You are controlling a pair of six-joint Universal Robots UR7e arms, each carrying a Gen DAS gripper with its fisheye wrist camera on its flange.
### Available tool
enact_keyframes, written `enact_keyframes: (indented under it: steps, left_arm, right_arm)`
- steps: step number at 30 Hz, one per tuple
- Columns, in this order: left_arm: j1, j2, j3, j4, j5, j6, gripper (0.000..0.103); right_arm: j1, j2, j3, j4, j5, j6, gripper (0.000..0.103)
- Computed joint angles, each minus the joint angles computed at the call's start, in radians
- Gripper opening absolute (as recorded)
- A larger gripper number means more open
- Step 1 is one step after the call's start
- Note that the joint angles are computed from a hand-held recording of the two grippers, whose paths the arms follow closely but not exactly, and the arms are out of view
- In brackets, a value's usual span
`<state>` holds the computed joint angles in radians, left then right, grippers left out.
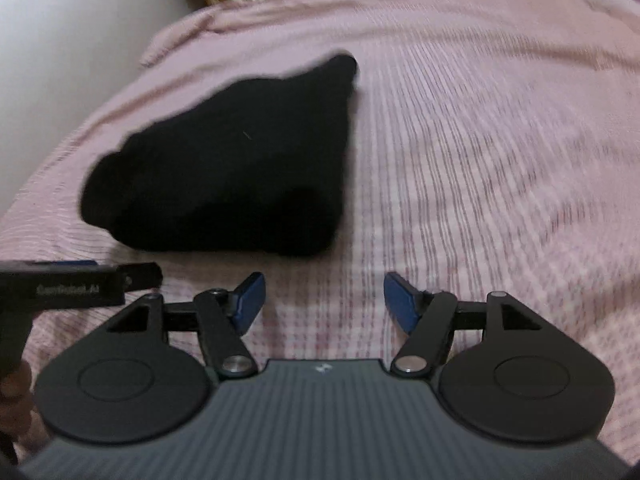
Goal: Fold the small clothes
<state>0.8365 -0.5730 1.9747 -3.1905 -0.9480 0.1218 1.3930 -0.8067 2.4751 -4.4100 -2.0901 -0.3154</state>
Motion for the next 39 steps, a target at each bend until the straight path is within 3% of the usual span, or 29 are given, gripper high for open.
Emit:
enact_keyframes:
  steps: [17, 39]
  left_arm:
    - [-0.002, 0.04, -0.016, -0.025, 0.019, 0.012, 0.102]
    - [-0.001, 0.041, -0.017, -0.023, 0.015, 0.004, 0.103]
  right_arm:
    - [-0.042, 0.023, 0.007, -0.039, 0.074, 0.011, 0.077]
    - [-0.045, 0.02, 0.01, -0.039, 0.081, 0.013, 0.078]
